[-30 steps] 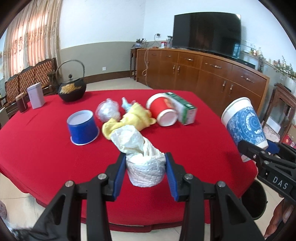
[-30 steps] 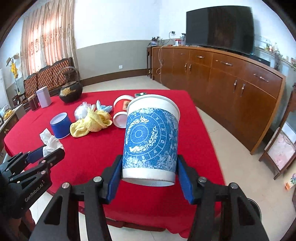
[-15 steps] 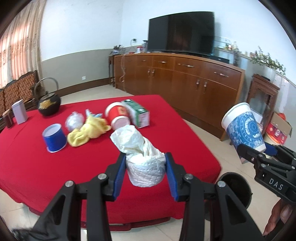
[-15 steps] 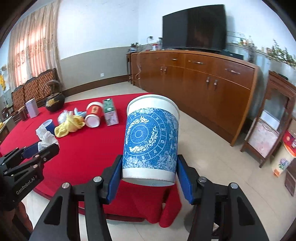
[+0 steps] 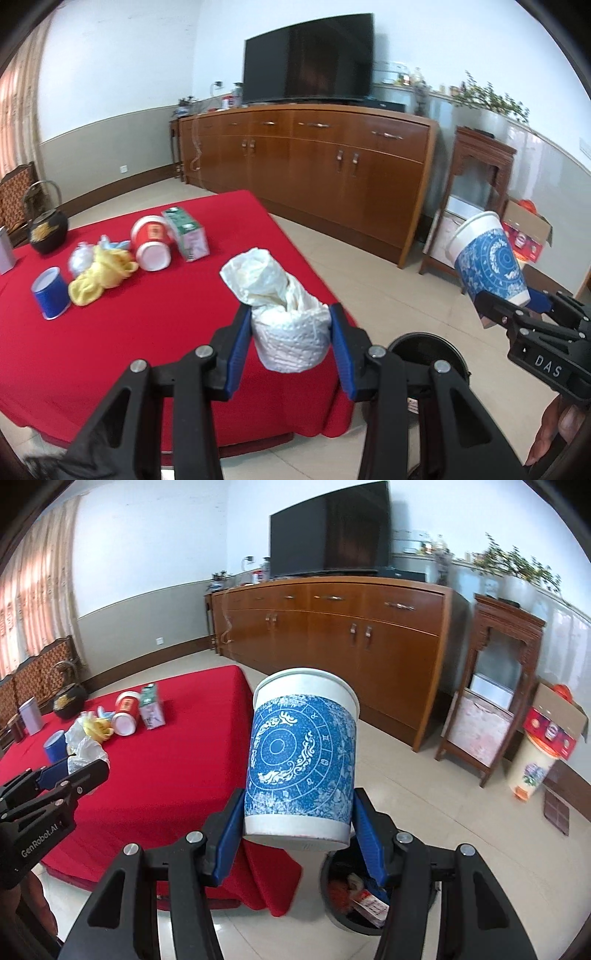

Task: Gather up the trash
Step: 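Carry both items over the black bucket and open both tools to drop them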

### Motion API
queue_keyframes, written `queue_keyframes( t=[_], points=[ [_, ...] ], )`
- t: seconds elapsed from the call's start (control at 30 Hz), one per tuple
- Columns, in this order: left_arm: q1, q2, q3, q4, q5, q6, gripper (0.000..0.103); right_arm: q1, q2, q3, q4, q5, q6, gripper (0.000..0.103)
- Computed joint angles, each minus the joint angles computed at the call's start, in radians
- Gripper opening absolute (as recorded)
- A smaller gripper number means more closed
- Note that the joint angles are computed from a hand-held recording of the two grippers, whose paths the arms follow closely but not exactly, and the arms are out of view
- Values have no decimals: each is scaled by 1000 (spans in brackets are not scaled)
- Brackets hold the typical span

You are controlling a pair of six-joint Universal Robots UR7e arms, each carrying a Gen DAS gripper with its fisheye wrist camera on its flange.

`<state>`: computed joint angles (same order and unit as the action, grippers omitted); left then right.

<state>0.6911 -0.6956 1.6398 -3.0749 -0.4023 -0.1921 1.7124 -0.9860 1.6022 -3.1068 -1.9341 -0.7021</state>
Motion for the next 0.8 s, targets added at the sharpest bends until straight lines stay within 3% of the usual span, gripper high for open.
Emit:
queue_keyframes(
  t=[0.4, 0.8],
  points=[
    [7, 117, -138, 51, -118, 38, 43, -93, -50, -3, 10, -14, -29, 59],
    [27, 260, -310, 104, -211, 63, 43, -177, -30, -51, 44, 0, -101, 59]
  ],
)
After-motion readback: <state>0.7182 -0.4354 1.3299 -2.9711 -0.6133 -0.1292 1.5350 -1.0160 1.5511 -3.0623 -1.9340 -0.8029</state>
